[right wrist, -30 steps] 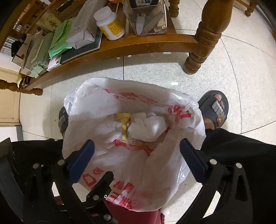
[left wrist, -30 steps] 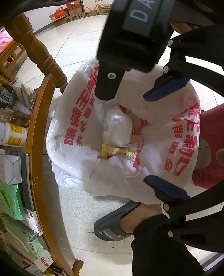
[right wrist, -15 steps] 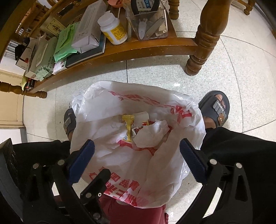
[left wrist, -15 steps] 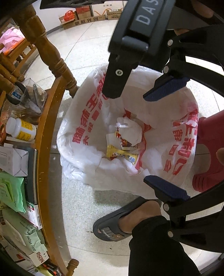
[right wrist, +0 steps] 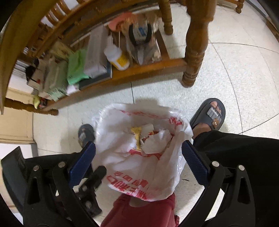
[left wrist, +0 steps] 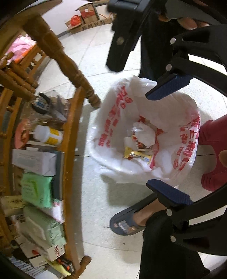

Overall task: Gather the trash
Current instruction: 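Raise both tools from the bag back up over the table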

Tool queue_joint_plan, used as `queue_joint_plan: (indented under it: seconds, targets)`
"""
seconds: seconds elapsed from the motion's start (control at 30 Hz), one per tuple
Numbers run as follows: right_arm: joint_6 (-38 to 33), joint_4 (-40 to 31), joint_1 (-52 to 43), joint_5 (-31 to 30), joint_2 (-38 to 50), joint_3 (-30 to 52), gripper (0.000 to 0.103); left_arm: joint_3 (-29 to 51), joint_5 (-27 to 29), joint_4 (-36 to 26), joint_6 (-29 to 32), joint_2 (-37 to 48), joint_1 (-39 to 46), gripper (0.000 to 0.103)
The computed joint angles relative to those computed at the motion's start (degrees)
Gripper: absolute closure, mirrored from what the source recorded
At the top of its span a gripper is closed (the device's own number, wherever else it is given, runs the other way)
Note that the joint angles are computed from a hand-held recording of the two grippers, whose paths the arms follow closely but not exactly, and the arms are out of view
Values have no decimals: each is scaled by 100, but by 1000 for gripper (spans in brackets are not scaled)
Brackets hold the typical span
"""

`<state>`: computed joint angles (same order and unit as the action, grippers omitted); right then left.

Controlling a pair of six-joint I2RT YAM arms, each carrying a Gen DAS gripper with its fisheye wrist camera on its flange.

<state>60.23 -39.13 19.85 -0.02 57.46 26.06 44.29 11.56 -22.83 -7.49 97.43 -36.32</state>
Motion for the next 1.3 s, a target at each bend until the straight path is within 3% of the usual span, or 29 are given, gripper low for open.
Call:
queue_joint_plan:
  seconds: [0.3,0.47,0.7,1.1,1.3]
  targets:
    - [-106,-1709,345,572,-880,1151,7,495,140,-742,467,-866,583,12]
    - [-477,-2379,461,864,-660,2230,7,1054,156,-1186,870,-1151,932,12]
    - [-1652,-2809,-18,990,214,3971,7,2310,211,-1679,1224,-1040,1265,8]
    - [-3994,-3047,-1338,407,2215,6581,7,5621,358,-2458,1552,529,1302,8]
    - [-4996,-3496,-1672,230,3908,8806,7,7817,554,-3218,1722,1913,1301,8]
